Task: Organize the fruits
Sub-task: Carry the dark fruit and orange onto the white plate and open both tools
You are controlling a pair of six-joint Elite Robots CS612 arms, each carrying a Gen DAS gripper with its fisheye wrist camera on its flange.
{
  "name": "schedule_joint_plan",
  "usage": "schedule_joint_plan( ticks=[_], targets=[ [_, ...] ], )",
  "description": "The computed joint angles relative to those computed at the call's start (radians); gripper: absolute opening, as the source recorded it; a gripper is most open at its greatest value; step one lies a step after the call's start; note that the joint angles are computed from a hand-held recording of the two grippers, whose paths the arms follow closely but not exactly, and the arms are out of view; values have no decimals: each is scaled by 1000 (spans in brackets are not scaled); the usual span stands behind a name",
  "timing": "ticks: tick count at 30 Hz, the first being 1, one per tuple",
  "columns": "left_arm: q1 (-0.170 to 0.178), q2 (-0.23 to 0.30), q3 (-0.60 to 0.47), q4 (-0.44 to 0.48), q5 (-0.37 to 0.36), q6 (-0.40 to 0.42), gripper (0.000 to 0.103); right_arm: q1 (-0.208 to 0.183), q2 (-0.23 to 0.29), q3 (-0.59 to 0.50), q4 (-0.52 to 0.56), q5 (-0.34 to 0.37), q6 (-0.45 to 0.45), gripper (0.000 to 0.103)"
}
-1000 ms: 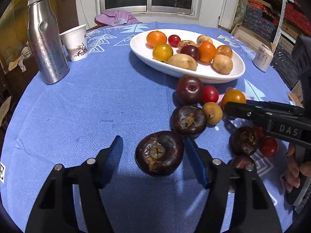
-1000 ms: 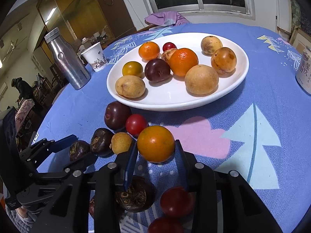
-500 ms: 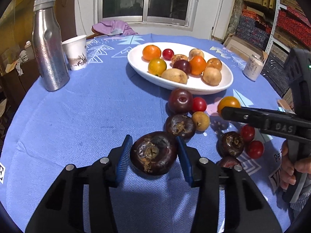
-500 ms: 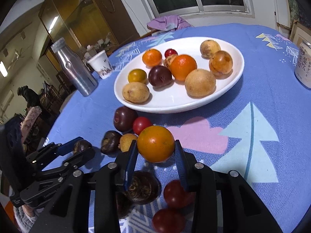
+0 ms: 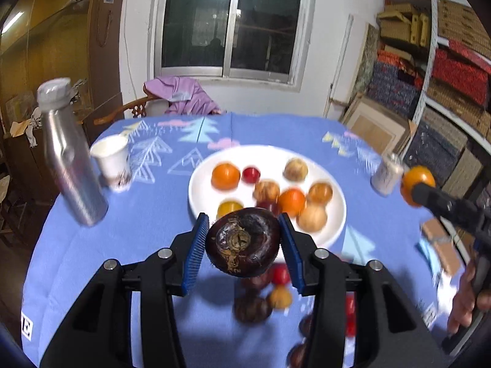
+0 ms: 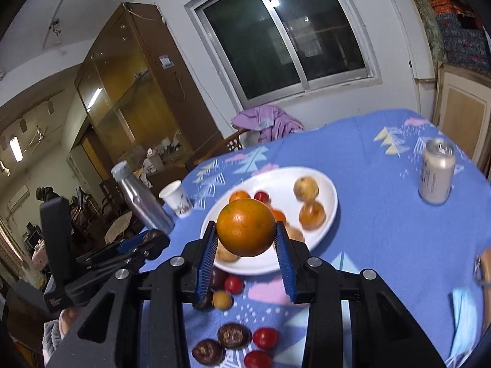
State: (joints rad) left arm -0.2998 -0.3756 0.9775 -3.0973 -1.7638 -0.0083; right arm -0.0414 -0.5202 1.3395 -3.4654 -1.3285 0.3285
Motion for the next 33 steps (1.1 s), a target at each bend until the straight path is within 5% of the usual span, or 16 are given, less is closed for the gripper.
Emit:
schedule_joint_plan(
  ticks=[4,10,20,26,28,32,33],
  targets=[
    [-1,78,-182,115,-4,-78,46,4,23,-96,111,-18,-27,38],
    [3,223,-451,331,3,-110,46,9,144,-317,324,33,-14,38],
    [-1,400,-794,570,5,-54,46,9,207,-422,480,-99,-40,38],
    [-6,415,-822,591,31,-50,52,12,211,-429,496,-85,-46,39],
    [-9,376,-739,530,51,-58,69,10,210,-426,497,-83,-29,39],
    [-10,308,-607,429,68,-58,73,2,193,-392,451,-73,12,45],
    [-9,296,-583,410,66,-65,82,-1,186,-380,430,-62,18,46]
  ],
)
